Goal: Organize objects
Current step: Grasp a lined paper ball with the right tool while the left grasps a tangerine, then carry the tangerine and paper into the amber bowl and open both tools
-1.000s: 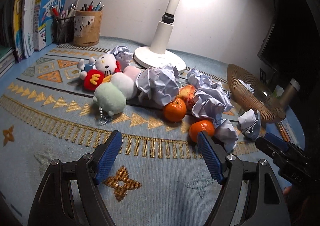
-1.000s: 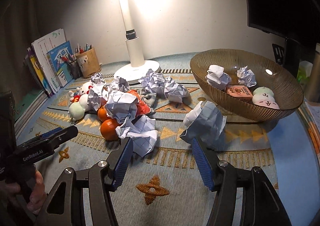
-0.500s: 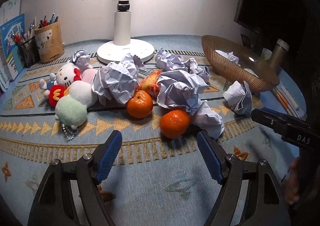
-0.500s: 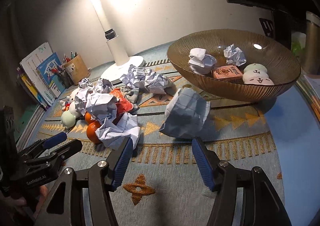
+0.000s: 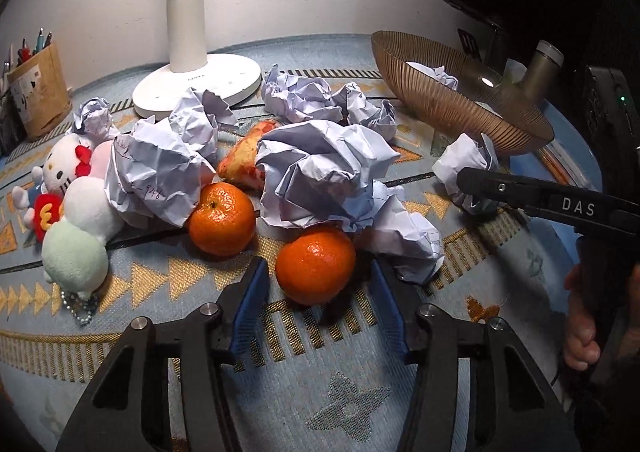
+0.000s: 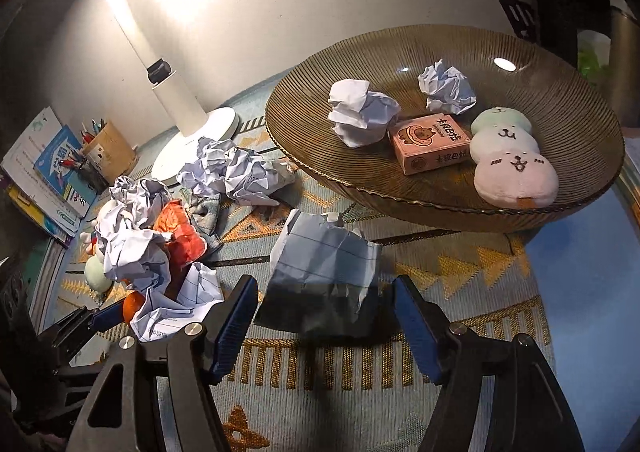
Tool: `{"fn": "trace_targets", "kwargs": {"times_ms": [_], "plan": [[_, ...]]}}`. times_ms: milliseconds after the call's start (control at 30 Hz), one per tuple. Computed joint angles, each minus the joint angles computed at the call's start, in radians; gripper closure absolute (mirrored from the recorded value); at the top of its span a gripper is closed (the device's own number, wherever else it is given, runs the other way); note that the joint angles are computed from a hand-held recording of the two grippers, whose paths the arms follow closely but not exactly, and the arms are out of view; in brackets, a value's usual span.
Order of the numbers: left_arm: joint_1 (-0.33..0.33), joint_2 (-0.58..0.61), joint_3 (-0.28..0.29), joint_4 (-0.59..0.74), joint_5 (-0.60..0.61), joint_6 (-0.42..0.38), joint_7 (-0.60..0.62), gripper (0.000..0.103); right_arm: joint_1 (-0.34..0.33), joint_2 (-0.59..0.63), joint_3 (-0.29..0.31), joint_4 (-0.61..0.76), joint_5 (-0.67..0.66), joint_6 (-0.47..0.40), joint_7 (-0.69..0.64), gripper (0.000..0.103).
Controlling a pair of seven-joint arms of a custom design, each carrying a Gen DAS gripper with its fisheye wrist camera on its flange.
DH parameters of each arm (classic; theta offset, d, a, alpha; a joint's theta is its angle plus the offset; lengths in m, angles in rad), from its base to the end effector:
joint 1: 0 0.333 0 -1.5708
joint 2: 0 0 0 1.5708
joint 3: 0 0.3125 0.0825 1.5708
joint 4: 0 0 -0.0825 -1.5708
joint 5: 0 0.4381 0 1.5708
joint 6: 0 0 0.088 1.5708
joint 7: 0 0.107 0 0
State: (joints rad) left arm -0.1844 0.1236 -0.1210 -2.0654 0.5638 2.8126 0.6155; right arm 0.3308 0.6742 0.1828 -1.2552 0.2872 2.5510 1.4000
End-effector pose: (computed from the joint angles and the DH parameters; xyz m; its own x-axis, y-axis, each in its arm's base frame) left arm 0.6171 -0.2201 0.4056 0.1260 -0.9819 0.1417 -0.7632 -0.1872 -0.6184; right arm 0.7461 0.3677 0.4187 0.4734 -0.8357 -0.2782 -0.7750 -0.2451 -0.5825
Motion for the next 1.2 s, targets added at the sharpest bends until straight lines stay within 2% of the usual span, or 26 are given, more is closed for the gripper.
{"fn": "trace_targets", "kwargs": {"times_ms": [67,100,200,467,633,800,900,1033,1200], "plan": [[-0.005,0.002,0.002,0.003,0.017,-0.010,-0.012,0.067,0.001,0.010,0.002,0.011,0.000,-0.005,-0.005,0.037],[-0.007,-0.001,0.004,0.001,0.027,-0.010,-0.024,0.068,-0.001,0.011,0.007,0.011,0.003,-0.003,-0.015,0.045],[-0.006,-0.010,0.005,-0.012,0.041,0.010,-0.041,0.068,0.009,-0.003,-0.002,-0.013,-0.010,0.023,-0.021,0.048],[-0.005,-0.065,-0.013,-0.074,0.078,0.031,-0.139,0.069,-0.019,-0.095,0.040,-0.149,0.029,0.096,-0.121,0.049],[0.007,-0.119,-0.034,-0.115,0.196,0.068,-0.292,0.069,-0.030,-0.172,0.048,-0.249,0.067,0.129,-0.164,0.049],[0.029,-0.148,-0.063,-0.103,0.266,0.079,-0.372,0.069,-0.069,-0.242,0.079,-0.315,0.169,0.146,-0.243,0.049],[0.035,-0.133,-0.074,-0.047,0.312,0.071,-0.389,0.069,-0.075,-0.292,0.078,-0.352,0.213,0.195,-0.289,0.049],[0.015,-0.058,-0.066,0.090,0.344,0.060,-0.367,0.069,-0.075,-0.329,0.057,-0.357,0.244,0.260,-0.298,0.049],[-0.039,0.109,-0.030,0.336,0.285,0.034,-0.260,0.069,-0.078,-0.306,0.025,-0.284,0.227,0.322,-0.254,0.049]]}}
